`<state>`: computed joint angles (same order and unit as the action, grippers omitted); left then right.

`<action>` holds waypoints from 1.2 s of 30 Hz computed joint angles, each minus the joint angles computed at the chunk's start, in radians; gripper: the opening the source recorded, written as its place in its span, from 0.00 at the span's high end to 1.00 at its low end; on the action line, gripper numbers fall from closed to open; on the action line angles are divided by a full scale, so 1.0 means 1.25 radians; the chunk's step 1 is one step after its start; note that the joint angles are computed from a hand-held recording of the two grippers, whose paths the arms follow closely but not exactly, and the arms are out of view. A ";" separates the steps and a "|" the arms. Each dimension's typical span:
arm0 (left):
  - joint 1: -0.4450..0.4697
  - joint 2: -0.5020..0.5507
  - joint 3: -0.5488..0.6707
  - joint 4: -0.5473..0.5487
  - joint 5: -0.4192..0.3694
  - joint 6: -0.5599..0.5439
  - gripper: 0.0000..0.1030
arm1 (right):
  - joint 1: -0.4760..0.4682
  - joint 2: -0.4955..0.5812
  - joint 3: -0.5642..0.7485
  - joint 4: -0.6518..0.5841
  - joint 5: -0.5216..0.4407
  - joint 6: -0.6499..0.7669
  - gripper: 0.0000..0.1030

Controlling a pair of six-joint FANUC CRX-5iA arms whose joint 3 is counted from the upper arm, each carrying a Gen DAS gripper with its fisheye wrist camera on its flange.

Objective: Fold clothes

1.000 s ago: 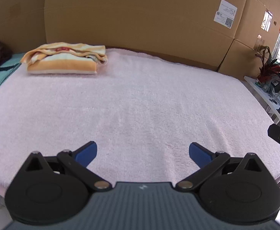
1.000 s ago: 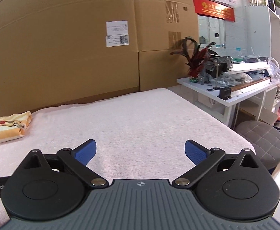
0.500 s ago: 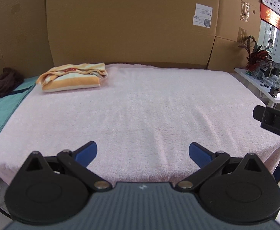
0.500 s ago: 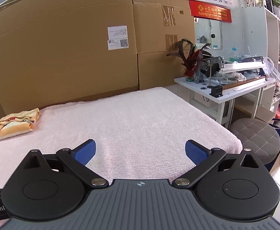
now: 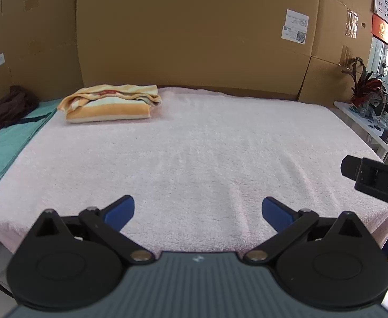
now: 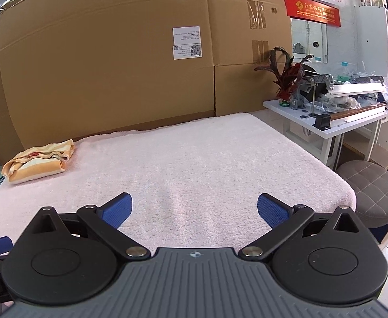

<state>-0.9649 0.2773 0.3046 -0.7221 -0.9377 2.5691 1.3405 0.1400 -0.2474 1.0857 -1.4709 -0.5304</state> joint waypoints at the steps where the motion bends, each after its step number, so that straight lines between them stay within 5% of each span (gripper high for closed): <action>1: 0.001 -0.002 -0.001 -0.002 -0.001 0.001 0.01 | -0.001 0.005 0.006 -0.001 0.001 0.006 0.00; 36: 0.044 -0.047 -0.064 -0.050 -0.049 0.104 0.01 | -0.038 0.085 0.099 0.051 0.159 0.130 0.01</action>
